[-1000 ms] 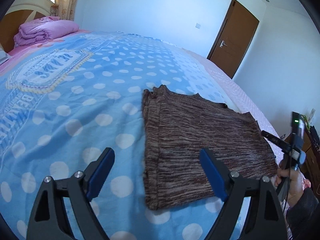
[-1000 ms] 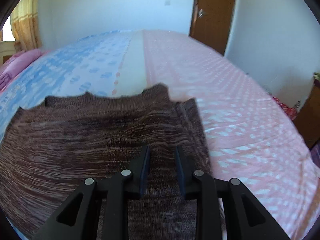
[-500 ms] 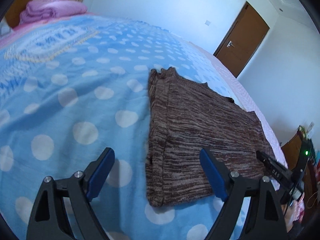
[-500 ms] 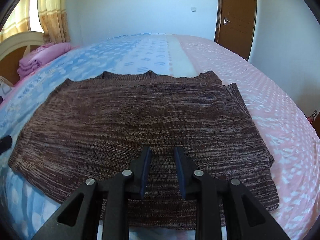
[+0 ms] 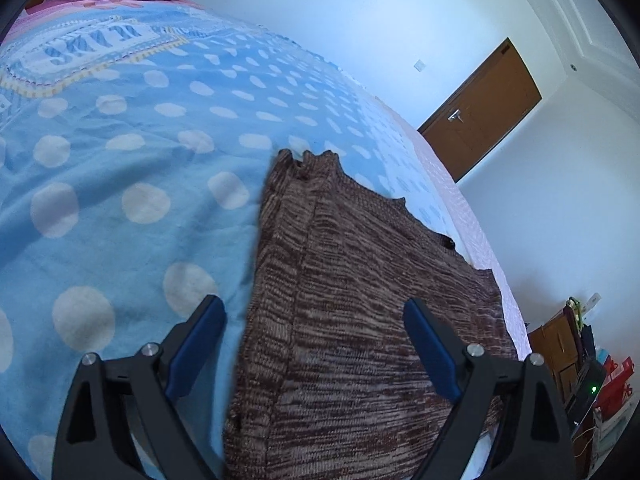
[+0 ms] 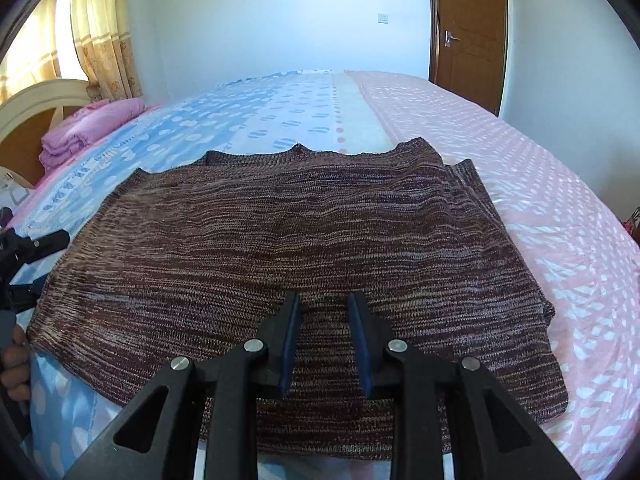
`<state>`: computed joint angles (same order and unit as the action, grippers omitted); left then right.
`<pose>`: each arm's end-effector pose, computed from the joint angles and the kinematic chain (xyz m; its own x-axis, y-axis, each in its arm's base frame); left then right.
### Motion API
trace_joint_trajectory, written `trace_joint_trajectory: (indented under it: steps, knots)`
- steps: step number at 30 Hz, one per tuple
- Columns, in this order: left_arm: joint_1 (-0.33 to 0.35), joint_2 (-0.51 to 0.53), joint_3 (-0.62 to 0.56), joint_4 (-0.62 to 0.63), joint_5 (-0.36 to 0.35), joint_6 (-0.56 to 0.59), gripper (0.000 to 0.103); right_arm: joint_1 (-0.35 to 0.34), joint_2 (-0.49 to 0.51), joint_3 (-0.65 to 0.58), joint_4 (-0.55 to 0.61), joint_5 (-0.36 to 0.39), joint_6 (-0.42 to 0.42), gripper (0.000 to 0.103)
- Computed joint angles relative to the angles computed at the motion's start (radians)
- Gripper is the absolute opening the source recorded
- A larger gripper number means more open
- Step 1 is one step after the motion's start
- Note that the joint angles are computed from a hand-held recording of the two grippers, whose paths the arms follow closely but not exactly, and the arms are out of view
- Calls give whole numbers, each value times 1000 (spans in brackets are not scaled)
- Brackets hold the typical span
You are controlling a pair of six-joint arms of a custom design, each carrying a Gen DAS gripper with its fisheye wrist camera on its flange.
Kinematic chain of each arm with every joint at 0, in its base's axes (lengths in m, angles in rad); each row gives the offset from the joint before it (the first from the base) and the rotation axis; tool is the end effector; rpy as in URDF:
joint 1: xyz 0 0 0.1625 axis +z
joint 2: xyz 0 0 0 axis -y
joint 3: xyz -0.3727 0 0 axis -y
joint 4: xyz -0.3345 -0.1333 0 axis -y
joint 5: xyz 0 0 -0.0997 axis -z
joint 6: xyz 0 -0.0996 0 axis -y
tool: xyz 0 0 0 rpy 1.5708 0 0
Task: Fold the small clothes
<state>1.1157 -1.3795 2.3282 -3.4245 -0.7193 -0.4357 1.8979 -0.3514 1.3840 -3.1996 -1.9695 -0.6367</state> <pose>0.0205 -0.4319 0.2944 -0.8868 -0.4534 -0.0893 -0.1134 0.4009 -0.9091 0.3002 -0.5903 -0.0164 -0.6000 -0.5380 0.5921 -0.7743 0.5767 -0.2605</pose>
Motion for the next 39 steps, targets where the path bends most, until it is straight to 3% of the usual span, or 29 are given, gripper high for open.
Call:
trace_joint_trajectory:
  steps: [2, 4, 7, 10, 13, 19, 21, 26, 33, 39]
  knots:
    - [4, 0, 6, -25, -17, 15, 93, 13, -1, 0, -9, -3, -1, 12]
    - [10, 0, 8, -42, -36, 23, 93, 23, -17, -6, 44, 69, 48, 12]
    - [13, 4, 8, -64, -70, 50, 92, 57, 18, -80, 110, 105, 67, 12]
    - [4, 7, 13, -57, -74, 61, 92, 78, 70, -145, 138, 106, 54, 12]
    - [8, 9, 5, -42, -74, 55, 92, 73, 137, -212, 233, 47, 65, 12]
    - [3, 22, -6, -32, -45, 49, 90, 57, 116, -192, 235, 101, 88, 12]
    - [-2, 25, -8, -25, -16, 32, 68, 57, 114, -191, 231, 97, 81, 12]
    - [-7, 25, -14, 24, 56, -50, 38, 60, 118, -196, 230, 95, 80, 12]
    - [-47, 45, -62, 228, 214, -124, 35, 61, 117, -180, 211, 93, 78, 12]
    - [-42, 51, -76, 240, 220, -105, 22, 68, 128, -182, 189, 71, 63, 12]
